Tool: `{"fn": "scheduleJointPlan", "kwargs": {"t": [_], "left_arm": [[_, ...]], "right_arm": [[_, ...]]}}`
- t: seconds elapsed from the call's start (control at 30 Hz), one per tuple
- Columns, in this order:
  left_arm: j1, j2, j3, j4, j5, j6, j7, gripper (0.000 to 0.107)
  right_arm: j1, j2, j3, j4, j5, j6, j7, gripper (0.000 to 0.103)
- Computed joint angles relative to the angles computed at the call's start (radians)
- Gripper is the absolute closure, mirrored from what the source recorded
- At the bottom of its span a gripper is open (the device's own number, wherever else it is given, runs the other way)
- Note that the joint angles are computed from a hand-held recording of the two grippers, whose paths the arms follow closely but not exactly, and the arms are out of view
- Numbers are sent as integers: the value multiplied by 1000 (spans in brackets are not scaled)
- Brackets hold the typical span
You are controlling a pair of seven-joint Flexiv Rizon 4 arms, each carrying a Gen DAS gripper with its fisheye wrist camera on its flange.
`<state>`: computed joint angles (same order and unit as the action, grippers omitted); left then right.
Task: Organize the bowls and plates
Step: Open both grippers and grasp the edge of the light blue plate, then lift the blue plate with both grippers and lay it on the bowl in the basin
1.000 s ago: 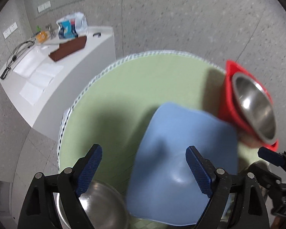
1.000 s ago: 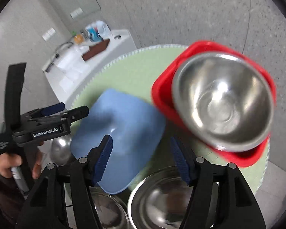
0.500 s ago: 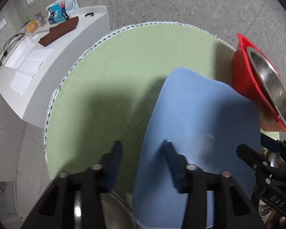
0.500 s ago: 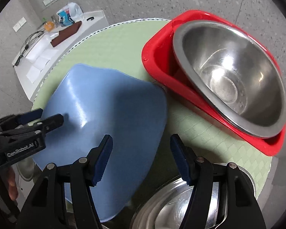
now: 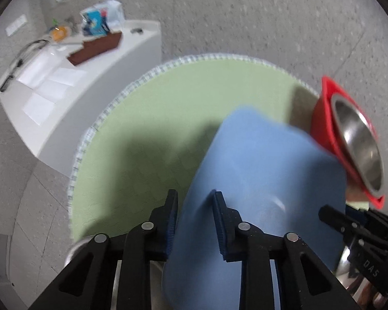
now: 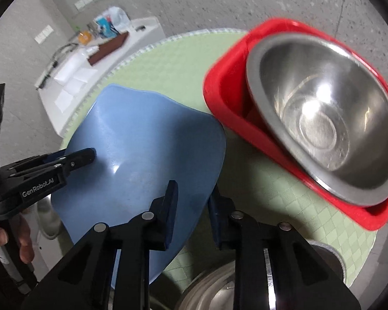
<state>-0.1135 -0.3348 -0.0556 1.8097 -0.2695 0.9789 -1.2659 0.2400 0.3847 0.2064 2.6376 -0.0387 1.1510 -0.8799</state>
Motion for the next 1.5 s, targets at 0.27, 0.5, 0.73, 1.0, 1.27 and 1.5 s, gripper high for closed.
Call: {"fn": "scheduleJointPlan", "kwargs": {"t": [0.27,0.5,0.73,1.0,1.27,1.5], "left_arm": [[-44,102,28,42,70,94,-109,87],[-97,154,0,53,120,114,-229,86],[-194,76,-53,-96,187,69,-287,85],[-277,-117,-39,-330,236,-72,-339,89],[-322,-231,-1,-470,285,-156,-416,89],[-346,-285,23,-544,323,-187,-479,87]], "right_arm": [[80,133,-67,-26,145,-21,-182,80],[78,259,-177,-63,252,-95,-378,86],[-32,337,-308,-122,311,-218,-571,86],[-70,197,-545,-211,472,-271,-802,93],[-89,56,-616,-275,626,-296,-994,94],[-138,-44,-574,-315,693,-272,-1109,90]]}}
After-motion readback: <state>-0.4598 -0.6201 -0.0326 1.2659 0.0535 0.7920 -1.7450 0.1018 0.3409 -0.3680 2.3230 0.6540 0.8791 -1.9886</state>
